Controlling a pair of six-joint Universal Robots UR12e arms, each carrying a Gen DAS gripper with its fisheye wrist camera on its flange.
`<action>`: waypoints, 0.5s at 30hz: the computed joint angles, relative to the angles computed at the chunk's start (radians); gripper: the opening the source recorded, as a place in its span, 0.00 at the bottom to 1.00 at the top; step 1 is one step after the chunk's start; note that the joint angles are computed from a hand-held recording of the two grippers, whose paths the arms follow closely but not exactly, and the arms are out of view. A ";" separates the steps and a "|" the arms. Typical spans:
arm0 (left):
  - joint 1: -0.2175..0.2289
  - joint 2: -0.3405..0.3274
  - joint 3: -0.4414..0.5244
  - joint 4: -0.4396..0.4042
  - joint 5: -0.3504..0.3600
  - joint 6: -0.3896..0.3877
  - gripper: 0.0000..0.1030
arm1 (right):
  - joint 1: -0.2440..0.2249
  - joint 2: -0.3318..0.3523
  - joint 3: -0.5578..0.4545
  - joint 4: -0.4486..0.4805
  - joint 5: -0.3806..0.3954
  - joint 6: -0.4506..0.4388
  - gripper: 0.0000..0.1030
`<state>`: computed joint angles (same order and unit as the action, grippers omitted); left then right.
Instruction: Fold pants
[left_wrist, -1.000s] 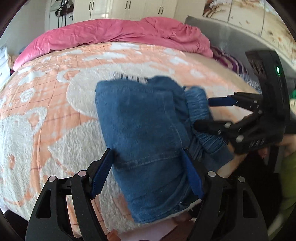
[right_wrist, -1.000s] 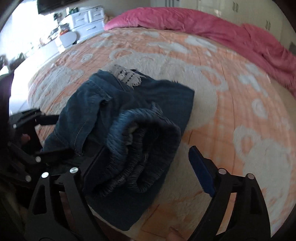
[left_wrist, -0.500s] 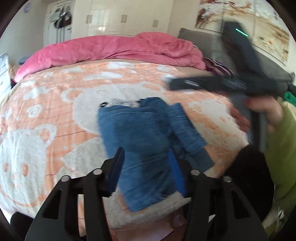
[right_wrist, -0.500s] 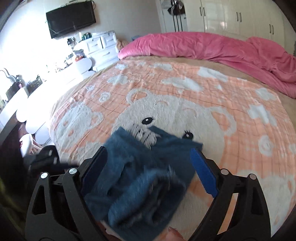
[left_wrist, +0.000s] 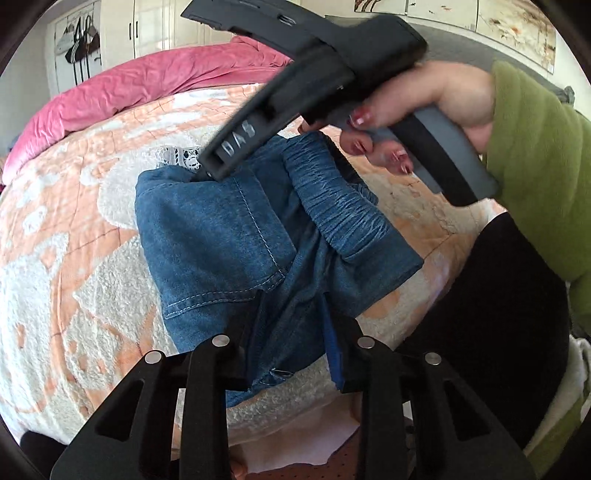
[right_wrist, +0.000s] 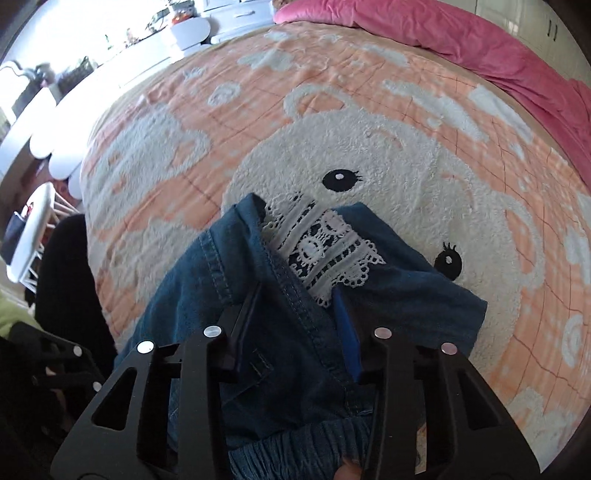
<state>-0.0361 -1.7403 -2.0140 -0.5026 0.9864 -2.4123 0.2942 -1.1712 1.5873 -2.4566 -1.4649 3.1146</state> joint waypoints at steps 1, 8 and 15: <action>0.003 -0.001 0.002 -0.007 -0.007 -0.001 0.27 | 0.001 -0.002 0.003 -0.005 0.005 -0.009 0.17; 0.023 -0.006 0.017 -0.042 -0.040 -0.018 0.27 | 0.018 -0.018 0.016 -0.116 -0.043 0.002 0.01; 0.033 -0.004 0.006 -0.022 -0.040 -0.026 0.28 | 0.029 0.040 -0.044 -0.030 -0.110 -0.008 0.01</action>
